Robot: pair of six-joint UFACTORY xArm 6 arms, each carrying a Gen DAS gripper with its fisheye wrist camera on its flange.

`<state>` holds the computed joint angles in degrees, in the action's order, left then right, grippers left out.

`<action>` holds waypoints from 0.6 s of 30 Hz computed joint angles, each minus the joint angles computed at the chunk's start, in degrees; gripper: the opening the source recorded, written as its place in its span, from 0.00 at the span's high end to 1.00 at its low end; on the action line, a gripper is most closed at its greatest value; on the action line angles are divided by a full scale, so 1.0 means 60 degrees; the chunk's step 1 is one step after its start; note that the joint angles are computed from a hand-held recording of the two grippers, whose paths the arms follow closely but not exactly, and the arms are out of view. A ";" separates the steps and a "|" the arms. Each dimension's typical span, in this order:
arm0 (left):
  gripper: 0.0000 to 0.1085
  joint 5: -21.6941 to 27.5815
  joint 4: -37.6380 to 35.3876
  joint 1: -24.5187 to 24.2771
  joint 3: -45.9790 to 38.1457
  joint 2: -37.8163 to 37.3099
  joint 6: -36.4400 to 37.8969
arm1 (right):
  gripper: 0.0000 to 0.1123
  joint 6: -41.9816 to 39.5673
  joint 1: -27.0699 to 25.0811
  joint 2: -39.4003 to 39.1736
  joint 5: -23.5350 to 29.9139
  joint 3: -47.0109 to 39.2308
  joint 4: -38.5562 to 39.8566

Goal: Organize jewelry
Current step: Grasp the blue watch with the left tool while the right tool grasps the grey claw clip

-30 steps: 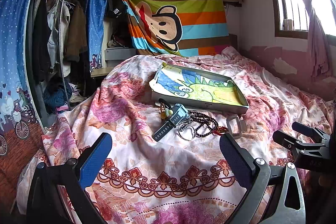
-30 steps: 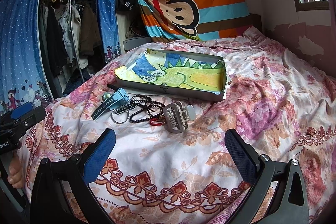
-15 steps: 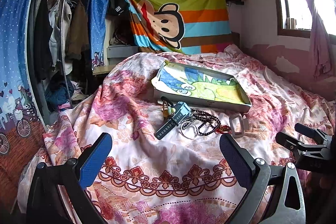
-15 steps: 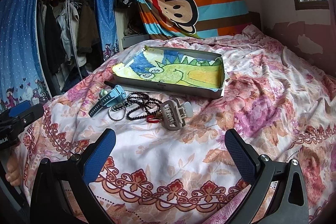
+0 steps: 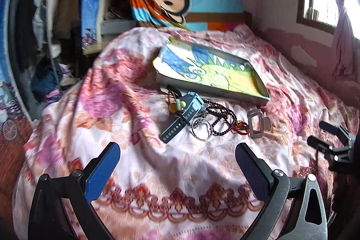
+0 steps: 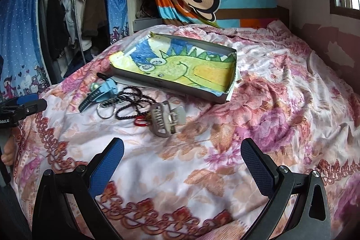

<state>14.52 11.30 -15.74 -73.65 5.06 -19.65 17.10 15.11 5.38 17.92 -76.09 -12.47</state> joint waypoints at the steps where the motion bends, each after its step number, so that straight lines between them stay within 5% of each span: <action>1: 0.05 0.0167 -0.0499 0.0005 -0.0301 0.0238 0.0585 | 0.09 -0.0489 -0.0015 0.0200 0.0127 -0.0230 0.0523; 5: 0.09 0.1141 -0.2146 0.0002 -0.1787 0.1354 0.2501 | 0.09 -0.1552 -0.0053 0.1423 0.0988 -0.1727 0.1395; 12: 0.25 0.2217 -0.2138 0.0133 -0.3625 0.2730 0.2301 | 0.09 -0.2453 -0.0083 0.3100 0.2208 -0.3974 0.2198; 18: 0.32 0.2676 -0.2645 0.0150 -0.4774 0.3544 0.2901 | 0.09 -0.4137 -0.0108 0.4041 0.2890 -0.5319 0.4102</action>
